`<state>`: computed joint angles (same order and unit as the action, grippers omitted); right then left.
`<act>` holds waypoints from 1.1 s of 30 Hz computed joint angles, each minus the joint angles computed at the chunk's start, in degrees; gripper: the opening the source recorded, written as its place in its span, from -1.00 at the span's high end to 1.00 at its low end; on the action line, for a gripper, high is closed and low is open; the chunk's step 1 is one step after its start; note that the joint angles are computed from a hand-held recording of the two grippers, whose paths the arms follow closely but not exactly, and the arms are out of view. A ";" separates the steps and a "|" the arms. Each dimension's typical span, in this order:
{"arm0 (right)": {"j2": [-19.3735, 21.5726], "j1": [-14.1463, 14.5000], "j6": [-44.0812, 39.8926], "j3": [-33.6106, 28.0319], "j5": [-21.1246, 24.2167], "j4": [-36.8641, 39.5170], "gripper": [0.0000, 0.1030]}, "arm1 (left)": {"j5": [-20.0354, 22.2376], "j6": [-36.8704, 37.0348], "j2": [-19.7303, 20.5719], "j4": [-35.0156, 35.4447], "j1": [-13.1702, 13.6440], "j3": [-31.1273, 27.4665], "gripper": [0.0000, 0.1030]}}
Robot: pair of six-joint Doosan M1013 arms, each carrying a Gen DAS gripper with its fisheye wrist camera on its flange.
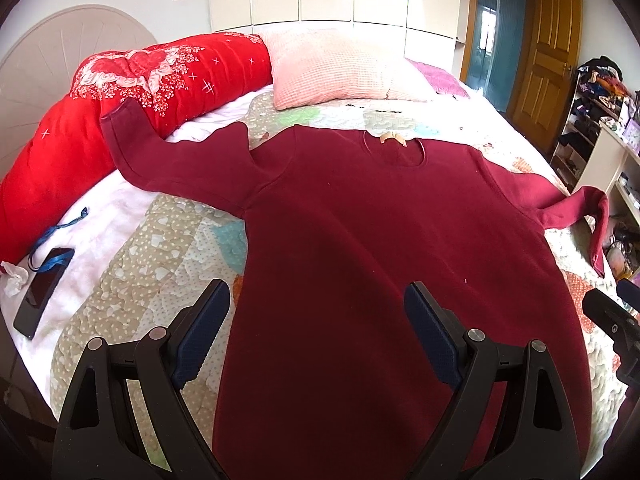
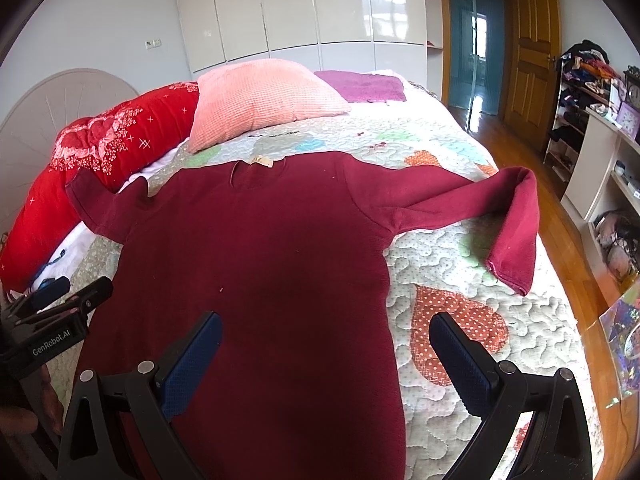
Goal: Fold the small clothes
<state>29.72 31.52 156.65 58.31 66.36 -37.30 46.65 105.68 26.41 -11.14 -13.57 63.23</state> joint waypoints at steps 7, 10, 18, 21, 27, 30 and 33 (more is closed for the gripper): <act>1.09 -0.40 -1.03 -1.56 0.28 0.55 -0.99 | 0.51 -0.38 0.59 0.43 -0.23 -0.58 -0.73; 1.60 -0.62 -1.39 -2.29 0.27 0.75 -0.99 | 0.71 -0.78 0.98 0.85 -0.34 -0.97 -0.73; 2.83 -1.22 -2.48 -3.88 0.59 1.53 -0.99 | 1.76 -1.59 2.31 1.59 -0.53 -2.56 -0.73; 3.13 -1.45 -2.61 -4.16 0.36 1.91 -0.99 | 1.65 -1.48 2.43 1.65 -0.58 -2.65 -0.73; 3.85 -1.75 -3.63 -5.00 0.48 2.36 -0.99 | 1.05 -2.11 2.99 3.23 -0.91 -3.09 -0.73; 4.26 -1.94 -4.03 -5.48 0.42 2.61 -0.99 | 0.17 -3.07 3.18 4.59 -1.09 -3.09 -0.73; 4.64 -2.16 -4.31 -5.93 0.32 3.13 -0.99 | -0.92 -4.14 3.29 6.52 -1.33 -2.99 -0.73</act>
